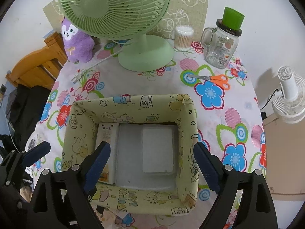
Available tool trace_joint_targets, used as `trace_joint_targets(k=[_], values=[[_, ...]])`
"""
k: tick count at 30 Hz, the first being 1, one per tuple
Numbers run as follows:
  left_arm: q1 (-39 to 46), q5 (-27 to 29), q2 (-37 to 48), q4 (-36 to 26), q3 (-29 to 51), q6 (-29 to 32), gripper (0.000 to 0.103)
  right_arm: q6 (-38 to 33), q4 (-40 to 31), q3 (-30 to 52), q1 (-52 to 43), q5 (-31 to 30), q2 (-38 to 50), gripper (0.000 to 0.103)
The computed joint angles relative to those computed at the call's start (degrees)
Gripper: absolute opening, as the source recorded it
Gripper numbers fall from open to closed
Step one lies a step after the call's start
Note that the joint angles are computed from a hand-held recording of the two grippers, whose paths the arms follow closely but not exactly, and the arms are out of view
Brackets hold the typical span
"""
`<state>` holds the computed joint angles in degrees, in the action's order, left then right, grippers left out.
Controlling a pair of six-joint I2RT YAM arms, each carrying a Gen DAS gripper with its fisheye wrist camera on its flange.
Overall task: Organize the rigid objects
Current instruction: 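Lift both grippers out of the fabric box and pull back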
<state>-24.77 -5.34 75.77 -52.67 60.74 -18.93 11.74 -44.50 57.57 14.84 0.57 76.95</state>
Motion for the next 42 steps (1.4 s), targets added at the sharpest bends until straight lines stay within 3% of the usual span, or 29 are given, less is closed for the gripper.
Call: trace_joint_targets(k=[30, 42], values=[[-8.3, -2.9, -9.4, -7.4, 0.5, -5.8, 0.098, -1.2, -7.6, -3.1, -0.5, -0.4, -15.6, 0.092], [-14.3, -6.1, -12.2, -11.0, 1.9, -10.6, 0.098, -1.4, -11.2, -3.5, -0.6, 0.4, -21.8, 0.101]])
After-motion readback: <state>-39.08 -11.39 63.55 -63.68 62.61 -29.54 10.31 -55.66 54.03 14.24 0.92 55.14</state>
